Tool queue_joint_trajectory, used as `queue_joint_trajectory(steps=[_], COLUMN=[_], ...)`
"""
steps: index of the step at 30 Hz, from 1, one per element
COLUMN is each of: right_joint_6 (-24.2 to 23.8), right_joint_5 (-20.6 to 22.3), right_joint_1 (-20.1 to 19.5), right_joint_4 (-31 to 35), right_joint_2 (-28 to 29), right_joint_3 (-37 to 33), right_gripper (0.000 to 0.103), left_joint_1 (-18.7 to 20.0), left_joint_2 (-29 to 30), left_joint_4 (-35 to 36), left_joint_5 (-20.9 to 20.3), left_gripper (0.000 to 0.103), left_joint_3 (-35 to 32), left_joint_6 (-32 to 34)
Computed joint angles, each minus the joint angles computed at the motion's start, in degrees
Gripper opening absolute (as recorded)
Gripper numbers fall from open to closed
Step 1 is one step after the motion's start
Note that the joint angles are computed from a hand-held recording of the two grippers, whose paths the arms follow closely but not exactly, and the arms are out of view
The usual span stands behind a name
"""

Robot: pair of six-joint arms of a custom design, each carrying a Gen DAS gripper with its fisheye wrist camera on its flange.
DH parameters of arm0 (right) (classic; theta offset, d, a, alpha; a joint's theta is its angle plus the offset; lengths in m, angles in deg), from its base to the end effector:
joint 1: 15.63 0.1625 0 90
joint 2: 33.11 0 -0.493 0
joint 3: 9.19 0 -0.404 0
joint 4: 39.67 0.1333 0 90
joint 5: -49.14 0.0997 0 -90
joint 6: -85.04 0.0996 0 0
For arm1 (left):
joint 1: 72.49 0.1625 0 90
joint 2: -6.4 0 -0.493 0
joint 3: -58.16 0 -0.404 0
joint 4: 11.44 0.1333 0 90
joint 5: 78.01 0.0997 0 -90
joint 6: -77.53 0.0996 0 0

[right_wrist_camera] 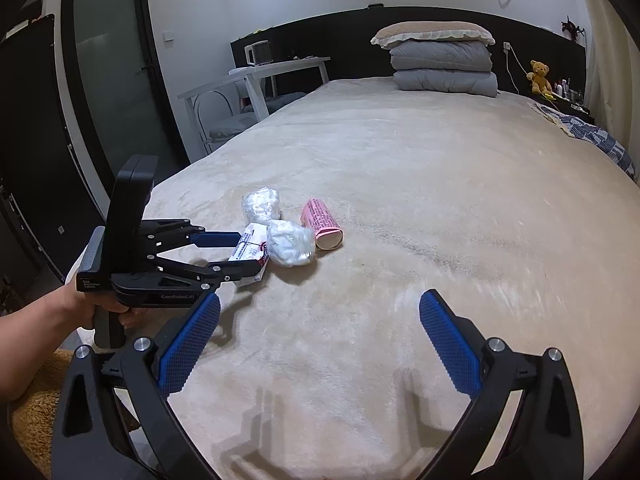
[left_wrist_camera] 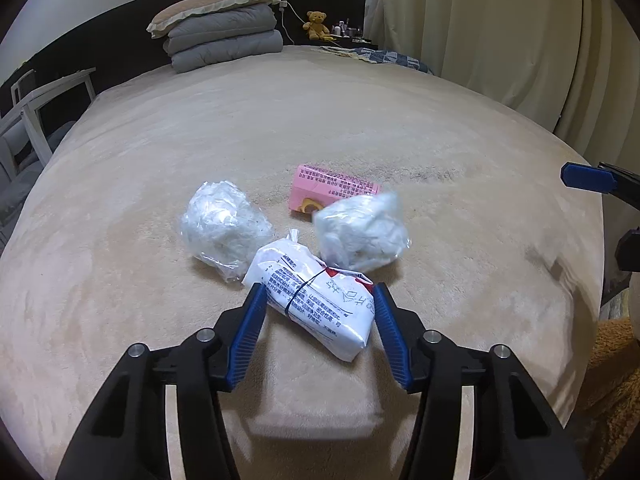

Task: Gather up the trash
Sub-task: 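Grasp the white tissue pack with the left tool while the right tool grasps the white plastic bag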

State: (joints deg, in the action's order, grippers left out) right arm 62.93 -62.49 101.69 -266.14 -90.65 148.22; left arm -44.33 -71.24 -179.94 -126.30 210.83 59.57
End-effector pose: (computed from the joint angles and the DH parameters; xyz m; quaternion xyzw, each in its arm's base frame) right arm 0.2375 -0.2494 0.1656 0.3364 -0.8718 0.3162 0.1639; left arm -0.1826 -0.3241 0.1856 0.3390 0.8704 -0.2500 0.2548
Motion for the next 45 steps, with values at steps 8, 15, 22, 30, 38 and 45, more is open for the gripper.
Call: queue_joint_trajectory(steps=[8, 15, 22, 30, 38, 45], right_joint_6=[0.1, 1.2, 4.3, 7.1, 9.4, 11.7], right_joint_5=[-1.8, -2.5, -2.6, -4.3, -5.2, -6.2], right_joint_1=[0.4, 0.2, 0.2, 0.9, 0.7, 0.8], right_joint_4=[-0.4, 0.1, 2.6, 4.6, 7.1, 9.2], right_joint_2=[2.1, 3.7, 6.1, 11.2, 15.2, 16.6], right_joint_3=[-0.7, -2.1, -5.2, -10.3, -14.7, -16.9], right_gripper=[0.099, 0.099, 0.099, 0.099, 0.099, 0.085], left_joint_1=[-0.4, -2.7, -7.1, -14.2, -19.3, -21.5], left_joint_2=[-1.8, -6.2, -14.0, -24.9, -32.8, -37.1], left_joint_4=[1.7, 5.7, 11.9, 23.9, 34.2, 40.9], left_joint_5=[-0.1, 0.4, 1.9, 3.8, 4.4, 4.9], left_gripper=[0.043, 0.040, 0.040, 0.040, 0.040, 0.040], left_joint_3=[0.2, 1.5, 3.0, 4.0, 3.7, 3.1], left_joint_6=[0.0, -2.7, -7.6, -16.0, -22.3, -25.6])
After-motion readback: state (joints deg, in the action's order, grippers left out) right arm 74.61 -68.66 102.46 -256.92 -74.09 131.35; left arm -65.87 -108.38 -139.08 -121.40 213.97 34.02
